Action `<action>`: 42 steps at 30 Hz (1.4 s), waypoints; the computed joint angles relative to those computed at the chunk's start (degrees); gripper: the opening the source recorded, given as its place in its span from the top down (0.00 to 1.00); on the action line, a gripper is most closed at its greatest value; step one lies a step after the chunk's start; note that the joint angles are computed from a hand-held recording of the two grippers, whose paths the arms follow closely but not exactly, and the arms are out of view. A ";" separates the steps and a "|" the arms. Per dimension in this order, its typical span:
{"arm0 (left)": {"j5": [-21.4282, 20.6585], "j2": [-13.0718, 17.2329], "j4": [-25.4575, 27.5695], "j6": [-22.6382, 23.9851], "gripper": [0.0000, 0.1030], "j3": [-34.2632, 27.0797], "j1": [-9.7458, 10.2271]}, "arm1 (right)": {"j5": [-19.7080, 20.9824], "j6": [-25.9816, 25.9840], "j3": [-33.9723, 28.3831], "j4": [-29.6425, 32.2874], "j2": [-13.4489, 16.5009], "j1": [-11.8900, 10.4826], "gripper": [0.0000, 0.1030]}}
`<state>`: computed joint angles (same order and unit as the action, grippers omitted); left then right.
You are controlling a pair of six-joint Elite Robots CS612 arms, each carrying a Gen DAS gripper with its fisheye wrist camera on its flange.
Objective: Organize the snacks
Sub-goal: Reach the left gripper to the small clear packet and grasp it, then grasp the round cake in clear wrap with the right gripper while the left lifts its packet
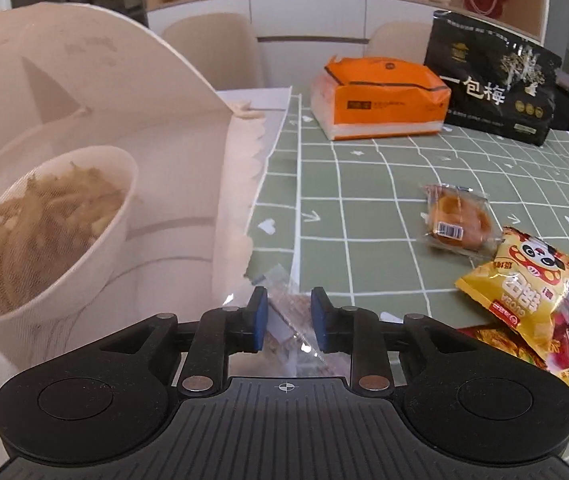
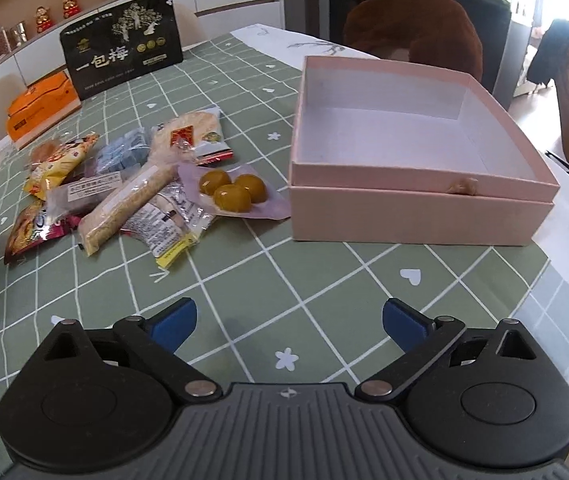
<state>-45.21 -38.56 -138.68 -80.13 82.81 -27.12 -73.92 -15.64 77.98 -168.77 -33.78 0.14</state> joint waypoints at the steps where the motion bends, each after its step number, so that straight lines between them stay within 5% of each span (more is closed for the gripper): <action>1: 0.03 0.18 -0.83 1.11 0.68 -0.05 -0.01 | -0.29 0.12 -0.32 0.46 0.18 0.05 0.03; 3: -0.85 0.89 -4.25 5.04 0.53 -0.72 -0.04 | -1.13 0.42 -0.86 1.23 0.45 0.20 0.03; 6: -2.99 1.92 -17.59 18.45 0.50 0.44 -0.50 | -2.13 0.50 -1.30 1.46 0.74 0.52 0.03; 9: -9.72 2.37 -33.79 29.29 0.53 2.99 -0.41 | -1.80 -0.04 -1.44 1.71 0.78 0.74 0.03; 12: -11.87 1.73 -43.97 27.25 0.56 6.20 -0.57 | -1.74 -0.73 -1.21 1.73 0.60 0.88 0.03; 15: -7.67 -0.29 -41.86 17.20 0.58 8.58 -0.97 | -1.80 -0.72 -0.63 1.34 0.25 0.70 0.03; 19: -16.02 -1.50 -32.55 11.88 0.58 6.80 0.97 | -1.63 1.03 -0.28 1.19 0.17 0.25 0.03; 21: -17.67 -0.84 -30.05 12.61 0.58 5.00 1.22 | -1.62 2.10 -0.33 1.79 0.18 0.12 0.03; 25: -14.26 1.27 -17.07 13.99 0.52 -0.79 1.31 | -1.33 1.83 0.43 1.74 -0.18 -0.06 0.03; 29: -11.49 2.30 -15.52 16.51 0.49 -2.23 1.26 | -2.09 0.15 1.70 -0.38 -0.72 -0.21 0.03; 31: -10.75 2.86 -14.24 19.54 0.55 -3.34 0.96 | -2.71 0.07 2.14 -1.34 -0.79 -0.33 0.03; 33: -12.18 2.69 -15.54 22.59 0.59 -3.41 0.68 | -3.36 0.68 2.04 -0.48 -0.78 -0.42 0.03; 35: -14.57 2.50 -22.34 26.83 0.59 -2.22 0.28 | -3.88 1.32 1.85 0.69 -0.78 -0.47 0.03; 39: -11.13 1.81 -30.68 35.59 0.60 -0.70 -1.95 | -3.42 2.08 2.29 0.71 -0.92 -0.70 0.03; 42: -14.30 0.76 -39.66 37.81 0.60 1.14 -2.83 | -2.93 1.41 2.58 0.13 -1.19 -0.54 0.03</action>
<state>-59.51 -37.80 -178.34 -42.32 83.95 -29.95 -76.85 -14.23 80.55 -168.64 -34.97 -0.40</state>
